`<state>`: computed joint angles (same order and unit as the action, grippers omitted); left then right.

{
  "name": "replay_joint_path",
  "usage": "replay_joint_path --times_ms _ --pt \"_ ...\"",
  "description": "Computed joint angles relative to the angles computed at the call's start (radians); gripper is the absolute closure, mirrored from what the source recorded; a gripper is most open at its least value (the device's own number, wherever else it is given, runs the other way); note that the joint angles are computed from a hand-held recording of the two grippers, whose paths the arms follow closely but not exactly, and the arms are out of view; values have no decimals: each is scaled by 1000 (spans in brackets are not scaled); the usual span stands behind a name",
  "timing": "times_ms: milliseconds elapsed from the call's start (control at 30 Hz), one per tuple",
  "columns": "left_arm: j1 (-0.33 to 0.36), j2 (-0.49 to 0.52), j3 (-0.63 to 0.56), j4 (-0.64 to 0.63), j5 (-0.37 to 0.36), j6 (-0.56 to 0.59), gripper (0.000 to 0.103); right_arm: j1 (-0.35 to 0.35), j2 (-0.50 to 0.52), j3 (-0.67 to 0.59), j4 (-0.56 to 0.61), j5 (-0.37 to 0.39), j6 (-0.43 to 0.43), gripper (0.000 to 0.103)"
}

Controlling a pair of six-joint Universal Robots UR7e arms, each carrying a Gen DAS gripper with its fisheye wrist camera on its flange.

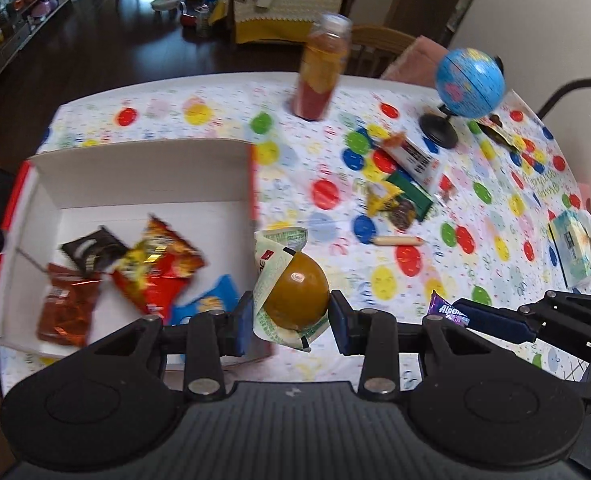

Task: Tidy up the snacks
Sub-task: 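Carry both candies into the red box and open both tools to release them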

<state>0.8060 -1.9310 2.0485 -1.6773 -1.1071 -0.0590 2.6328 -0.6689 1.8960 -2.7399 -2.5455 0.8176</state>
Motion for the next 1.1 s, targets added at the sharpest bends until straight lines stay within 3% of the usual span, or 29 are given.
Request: replay_joint_path --times_ms 300,533,833,1100 --pt "143 40 -114 -27 47 121 65 -33 136 -189 -28 15 -123 83" --pt "249 102 -184 -68 85 209 65 -80 221 -300 -11 31 -163 83" --pt "362 207 -256 -105 141 258 65 -158 285 -391 87 47 -105 83" --pt "400 304 -287 -200 178 298 65 -207 332 -457 189 35 -77 83"
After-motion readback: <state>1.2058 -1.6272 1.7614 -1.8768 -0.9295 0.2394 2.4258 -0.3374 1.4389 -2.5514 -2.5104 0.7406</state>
